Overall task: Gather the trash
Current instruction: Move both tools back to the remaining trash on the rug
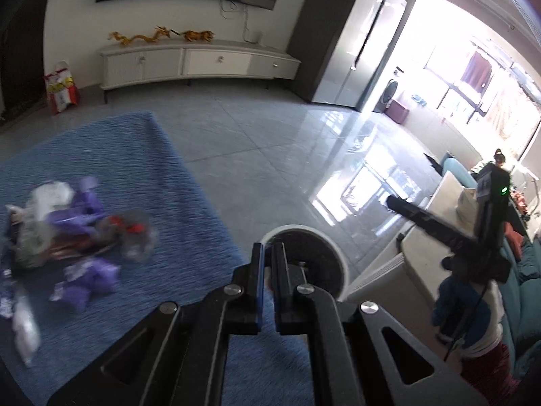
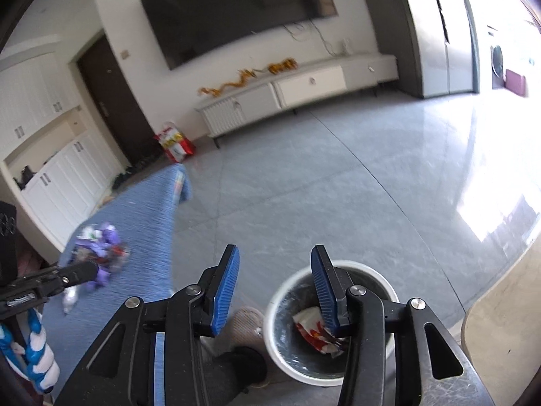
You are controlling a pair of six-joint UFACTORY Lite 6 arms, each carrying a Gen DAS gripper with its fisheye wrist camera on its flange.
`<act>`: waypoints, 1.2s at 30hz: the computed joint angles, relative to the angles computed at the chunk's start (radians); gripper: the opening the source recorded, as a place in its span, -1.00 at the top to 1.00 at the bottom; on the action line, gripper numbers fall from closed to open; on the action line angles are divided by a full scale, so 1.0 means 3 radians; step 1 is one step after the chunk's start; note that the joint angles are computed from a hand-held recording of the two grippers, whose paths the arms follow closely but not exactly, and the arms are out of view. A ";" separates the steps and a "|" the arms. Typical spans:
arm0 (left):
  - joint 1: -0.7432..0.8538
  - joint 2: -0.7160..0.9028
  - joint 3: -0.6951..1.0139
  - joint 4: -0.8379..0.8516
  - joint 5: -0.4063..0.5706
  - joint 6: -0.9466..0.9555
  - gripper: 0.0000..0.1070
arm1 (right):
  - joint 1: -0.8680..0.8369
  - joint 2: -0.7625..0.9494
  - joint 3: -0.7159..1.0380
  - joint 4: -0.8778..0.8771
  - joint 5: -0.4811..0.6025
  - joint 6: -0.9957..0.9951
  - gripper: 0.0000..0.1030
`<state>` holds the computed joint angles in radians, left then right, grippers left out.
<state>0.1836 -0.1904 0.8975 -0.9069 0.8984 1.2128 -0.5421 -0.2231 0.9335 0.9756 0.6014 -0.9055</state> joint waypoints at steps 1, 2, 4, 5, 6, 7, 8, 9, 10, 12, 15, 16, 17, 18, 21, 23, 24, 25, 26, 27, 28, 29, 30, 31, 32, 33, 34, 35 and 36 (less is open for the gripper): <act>0.0178 -0.0058 -0.0008 0.0023 0.0079 0.0069 0.91 | 0.0028 -0.0073 0.0019 -0.0036 0.0031 0.0061 0.14; 0.0455 -0.0085 0.0031 0.0062 0.0213 0.0161 0.91 | 0.0091 -0.0195 0.0043 -0.0103 0.0060 0.0170 0.14; 0.0879 -0.0062 0.0135 0.0087 0.0467 0.0299 0.91 | 0.0224 -0.0367 0.0075 -0.0232 0.0064 0.0376 0.12; 0.1204 0.0005 0.0228 0.0071 0.0642 0.0445 0.91 | 0.0299 -0.0452 0.0119 -0.0317 0.0081 0.0508 0.12; 0.1406 0.0064 0.0311 0.0067 0.0745 0.0528 0.90 | 0.0372 -0.0527 0.0141 -0.0393 0.0081 0.0621 0.12; 0.1618 0.0139 0.0406 0.0068 0.0852 0.0621 0.88 | 0.0442 -0.0567 0.0183 -0.0459 0.0074 0.0717 0.11; 0.1898 0.0231 0.0548 0.0066 0.0996 0.0732 0.74 | 0.0534 -0.0627 0.0227 -0.0566 0.0064 0.0865 0.10; 0.2072 0.0318 0.0668 0.0056 0.1082 0.0806 0.59 | 0.0581 -0.0665 0.0260 -0.0632 0.0071 0.0952 0.08; 0.2260 0.0436 0.0791 0.0030 0.1157 0.0913 0.25 | 0.0686 -0.0710 0.0308 -0.0761 0.0056 0.1118 0.07; 0.2721 0.0717 0.1113 -0.0043 0.1370 0.1143 0.00 | 0.0890 -0.0772 0.0384 -0.1027 0.0017 0.1444 0.06; 0.3155 0.1153 0.1601 -0.0083 0.1593 0.1286 0.00 | 0.1311 -0.0801 0.0492 -0.1567 -0.0095 0.2078 0.06; 0.3236 0.1266 0.1738 -0.0091 0.1622 0.1290 0.00 | 0.1440 -0.0787 0.0537 -0.1737 -0.0120 0.2281 0.06; 0.3363 0.1450 0.1951 -0.0103 0.1671 0.1317 0.00 | 0.1594 -0.0761 0.0590 -0.1927 -0.0149 0.2515 0.06; 0.3442 0.1549 0.2069 -0.0115 0.1695 0.1333 0.00 | 0.1710 -0.0758 0.0612 -0.2066 -0.0166 0.2683 0.06; 0.3659 0.1958 0.2555 -0.0118 0.1801 0.1299 0.00 | 0.2109 -0.0647 0.0752 -0.2578 -0.0214 0.3266 0.06; 0.3749 0.2199 0.2820 -0.0110 0.1827 0.1254 0.00 | 0.2367 -0.0519 0.0873 -0.2879 -0.0222 0.3592 0.06; 0.3779 0.2270 0.2882 -0.0113 0.1808 0.1274 0.00 | 0.2466 -0.0474 0.0907 -0.2990 -0.0225 0.3708 0.06; 0.3814 0.2361 0.2959 -0.0116 0.1784 0.1312 0.00 | 0.2598 -0.0391 0.0973 -0.3139 -0.0224 0.3864 0.06; 0.3829 0.2406 0.2987 -0.0107 0.1776 0.1336 0.00 | 0.2720 -0.0303 0.1037 -0.3267 -0.0224 0.4000 0.06; 0.3835 0.2463 0.3037 -0.0087 0.1783 0.1338 0.00 | 0.2774 -0.0247 0.1063 -0.3300 -0.0236 0.4039 0.06; 0.3827 0.2503 0.3061 -0.0068 0.1784 0.1334 0.00 | 0.2855 -0.0152 0.1113 -0.3328 -0.0249 0.4087 0.06; 0.3826 0.2597 0.3171 -0.0043 0.1820 0.1308 0.00 | 0.2929 -0.0054 0.1155 -0.3351 -0.0271 0.4138 0.06; 0.3808 0.2622 0.3201 -0.0037 0.1818 0.1296 0.00 | 0.2994 -0.0048 0.1104 -0.3403 -0.0301 0.4213 0.06; 0.3782 0.2632 0.3200 -0.0032 0.1801 0.1308 0.00 | 0.3043 0.0025 0.1101 -0.3408 -0.0336 0.4237 0.06; 0.3744 0.2625 0.3184 -0.0021 0.1784 0.1324 0.00 | 0.3079 0.0106 0.1108 -0.3398 -0.0372 0.4247 0.06; 0.3688 0.2625 0.3178 0.0001 0.1773 0.1339 0.00 | 0.3078 0.0196 0.1114 -0.3295 -0.0416 0.4156 0.06; 0.3616 0.2566 0.3110 0.0020 0.1739 0.1332 0.00 | 0.3083 0.0294 0.1110 -0.3178 -0.0468 0.4056 0.06; 0.3531 0.2522 0.3053 0.0042 0.1702 0.1327 0.00 | 0.3098 0.0393 0.1112 -0.3096 -0.0514 0.3992 0.06; 0.3464 0.2482 0.2985 0.0054 0.1658 0.1341 0.00 | 0.3118 0.0537 0.1160 -0.3025 -0.0555 0.3940 0.06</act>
<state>1.2229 0.5543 1.7931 -0.8907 1.3958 1.6150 0.3932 -0.0619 1.2814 0.0680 0.4348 0.2765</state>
